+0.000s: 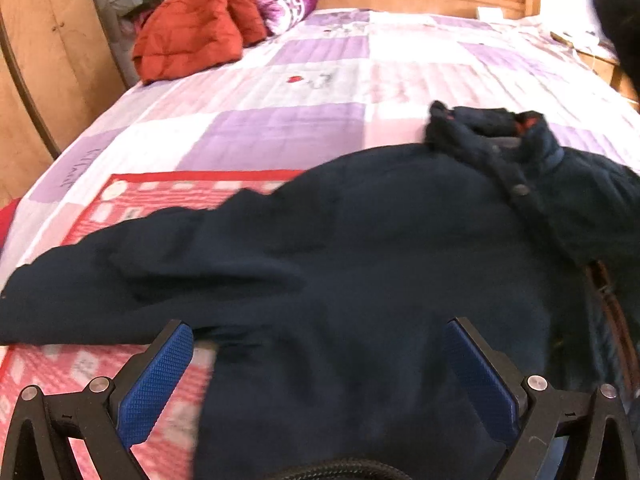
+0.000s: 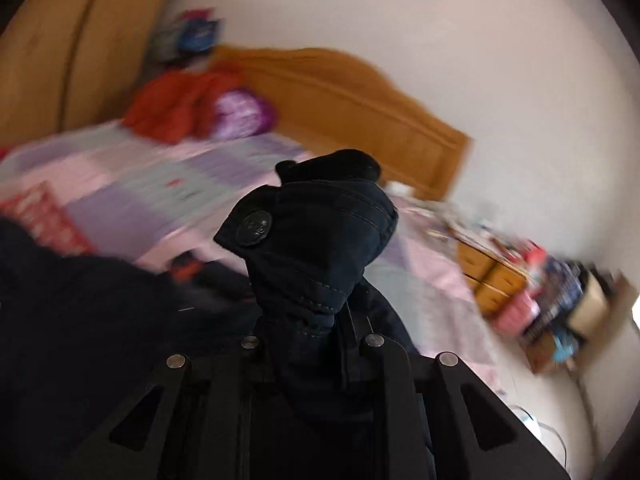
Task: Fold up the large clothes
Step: 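Carry the held sleeve across the jacket body with the right tool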
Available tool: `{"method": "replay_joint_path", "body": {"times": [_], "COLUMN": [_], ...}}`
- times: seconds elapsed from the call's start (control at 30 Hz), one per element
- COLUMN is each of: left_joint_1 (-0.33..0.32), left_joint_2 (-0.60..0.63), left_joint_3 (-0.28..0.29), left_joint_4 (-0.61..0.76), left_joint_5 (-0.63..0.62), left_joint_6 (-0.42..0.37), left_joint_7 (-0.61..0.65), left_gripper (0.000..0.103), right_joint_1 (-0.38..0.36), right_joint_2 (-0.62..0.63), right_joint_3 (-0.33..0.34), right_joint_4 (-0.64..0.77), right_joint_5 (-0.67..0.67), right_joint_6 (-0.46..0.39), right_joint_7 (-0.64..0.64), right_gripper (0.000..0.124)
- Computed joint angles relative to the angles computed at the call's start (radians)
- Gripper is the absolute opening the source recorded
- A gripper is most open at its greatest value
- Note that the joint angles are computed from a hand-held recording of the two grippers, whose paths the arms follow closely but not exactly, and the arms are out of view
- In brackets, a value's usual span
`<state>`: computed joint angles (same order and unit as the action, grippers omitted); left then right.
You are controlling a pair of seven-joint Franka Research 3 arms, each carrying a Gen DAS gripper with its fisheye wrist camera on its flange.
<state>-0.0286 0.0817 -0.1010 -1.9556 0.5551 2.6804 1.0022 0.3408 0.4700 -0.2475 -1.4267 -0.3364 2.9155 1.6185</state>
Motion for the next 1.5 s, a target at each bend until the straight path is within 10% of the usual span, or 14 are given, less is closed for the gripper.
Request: {"method": "replay_joint_path", "body": {"times": [0.43,0.57,0.83,1.07,1.23,1.4,1.5], "left_joint_1": [0.08,0.082,0.05,-0.018,-0.109,-0.182,-0.132], "left_joint_2": [-0.032,-0.017,0.039,0.217,0.42,0.59,0.589], "left_joint_3": [0.032,0.034,0.014,-0.018,-0.006,0.052,0.016], "left_joint_4": [-0.09,-0.084,0.011,0.266,0.554,0.756,0.707], "left_joint_5": [-0.064,-0.064,-0.081,-0.138,-0.12,-0.073,-0.152], "left_joint_6": [0.098,0.086,0.046,0.014,-0.083,-0.276,-0.25], "left_joint_7": [0.151,0.126,0.116,0.147,0.158,0.161,0.169], "left_gripper": [0.103,0.103,0.103,0.103,0.103,0.103,0.103], "right_joint_1": [0.192,0.147,-0.052,0.019,-0.121,-0.193,-0.222], "right_joint_2": [0.268,0.28,-0.028,-0.097,0.028,0.045,0.051], "right_joint_3": [0.029,0.118,0.329,0.024,0.07,0.101,0.126], "right_joint_4": [0.165,0.175,-0.22,-0.296,-0.125,-0.167,-0.157], "right_joint_5": [-0.088,-0.02,0.352,0.185,0.226,0.225,0.272], "right_joint_6": [-0.209,-0.257,-0.074,-0.085,-0.279,-0.233,-0.242], "right_joint_7": [-0.008,-0.126,-0.323,0.016,0.037,-0.051,-0.104], "right_gripper": [0.023,0.064,0.084,0.084,0.084,0.084,0.084]}}
